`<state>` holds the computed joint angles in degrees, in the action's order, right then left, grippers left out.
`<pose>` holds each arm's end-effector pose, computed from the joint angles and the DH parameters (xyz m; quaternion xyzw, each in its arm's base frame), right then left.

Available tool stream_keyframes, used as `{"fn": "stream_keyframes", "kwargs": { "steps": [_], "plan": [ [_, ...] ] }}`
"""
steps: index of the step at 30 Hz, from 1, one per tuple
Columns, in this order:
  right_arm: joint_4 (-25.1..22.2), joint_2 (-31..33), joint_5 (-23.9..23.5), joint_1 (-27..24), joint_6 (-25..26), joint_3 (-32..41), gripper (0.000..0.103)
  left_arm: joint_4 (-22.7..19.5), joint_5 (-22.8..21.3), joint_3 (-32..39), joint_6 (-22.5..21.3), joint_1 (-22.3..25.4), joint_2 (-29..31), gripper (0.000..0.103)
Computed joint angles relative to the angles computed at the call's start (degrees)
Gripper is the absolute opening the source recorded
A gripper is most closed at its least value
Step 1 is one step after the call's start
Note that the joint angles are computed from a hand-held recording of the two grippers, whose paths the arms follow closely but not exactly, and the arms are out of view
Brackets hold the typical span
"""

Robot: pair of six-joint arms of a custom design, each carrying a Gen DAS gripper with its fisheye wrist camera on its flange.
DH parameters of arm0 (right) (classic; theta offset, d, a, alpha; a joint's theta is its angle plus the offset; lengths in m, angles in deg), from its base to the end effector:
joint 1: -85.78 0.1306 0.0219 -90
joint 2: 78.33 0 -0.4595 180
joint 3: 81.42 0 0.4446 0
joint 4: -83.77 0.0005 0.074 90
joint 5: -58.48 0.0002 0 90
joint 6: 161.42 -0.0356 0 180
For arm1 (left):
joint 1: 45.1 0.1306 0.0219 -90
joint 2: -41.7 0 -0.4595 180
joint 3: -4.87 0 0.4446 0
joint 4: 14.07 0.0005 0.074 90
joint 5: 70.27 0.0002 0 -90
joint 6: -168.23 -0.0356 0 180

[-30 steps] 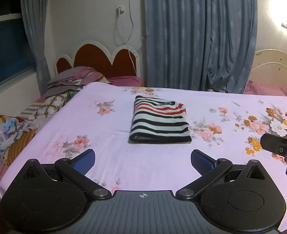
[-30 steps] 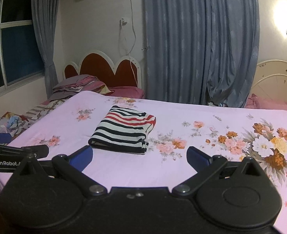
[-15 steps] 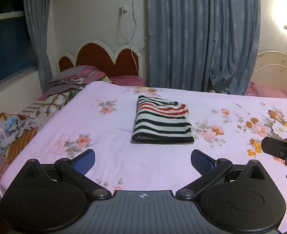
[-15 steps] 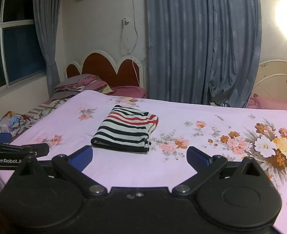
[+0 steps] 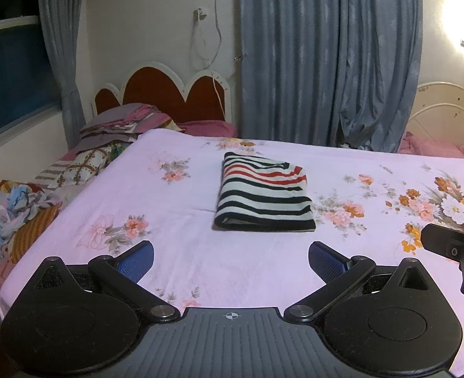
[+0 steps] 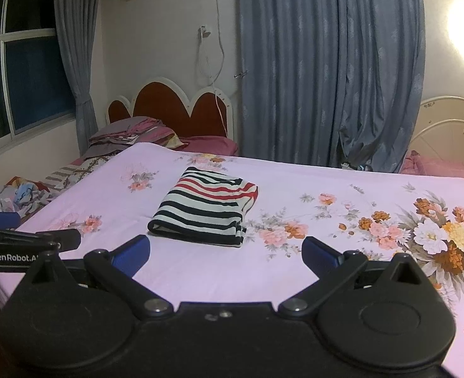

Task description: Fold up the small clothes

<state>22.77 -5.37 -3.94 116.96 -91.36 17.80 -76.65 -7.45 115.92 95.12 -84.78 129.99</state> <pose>0.3276 0.1784 0.7063 0.0258 0.8671 0.0038 0.4974 0.3943 -0.3066 0.6941 0.0762 0.8826 -0.0079 0.4638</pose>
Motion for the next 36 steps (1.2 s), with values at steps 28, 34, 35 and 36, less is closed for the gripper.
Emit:
{"fn": "stream_keyframes", "kwargs": {
  "steps": [28, 34, 35, 36],
  "plan": [
    [-0.8, 1.9, -2.1, -2.2, -1.1, 0.2, 0.102, 0.1, 3.7, 0.9, -0.2, 1.9, 2.9, 0.103],
    [-0.7, 3.1, -3.5, -4.0, -1.4, -0.1, 0.102, 6.0, 5.6, -0.8, -3.5, 3.5, 4.1, 0.103],
    [-0.8, 3.4, -3.6, -4.4, -1.5, -0.2, 0.102, 5.6, 5.7, 0.0, -4.0, 4.0, 5.1, 0.103],
    [-0.9, 3.7, -3.7, -4.9, -1.6, -0.3, 0.102, 5.5, 6.0, 0.6, -4.2, 4.6, 6.1, 0.103]
  ]
}}
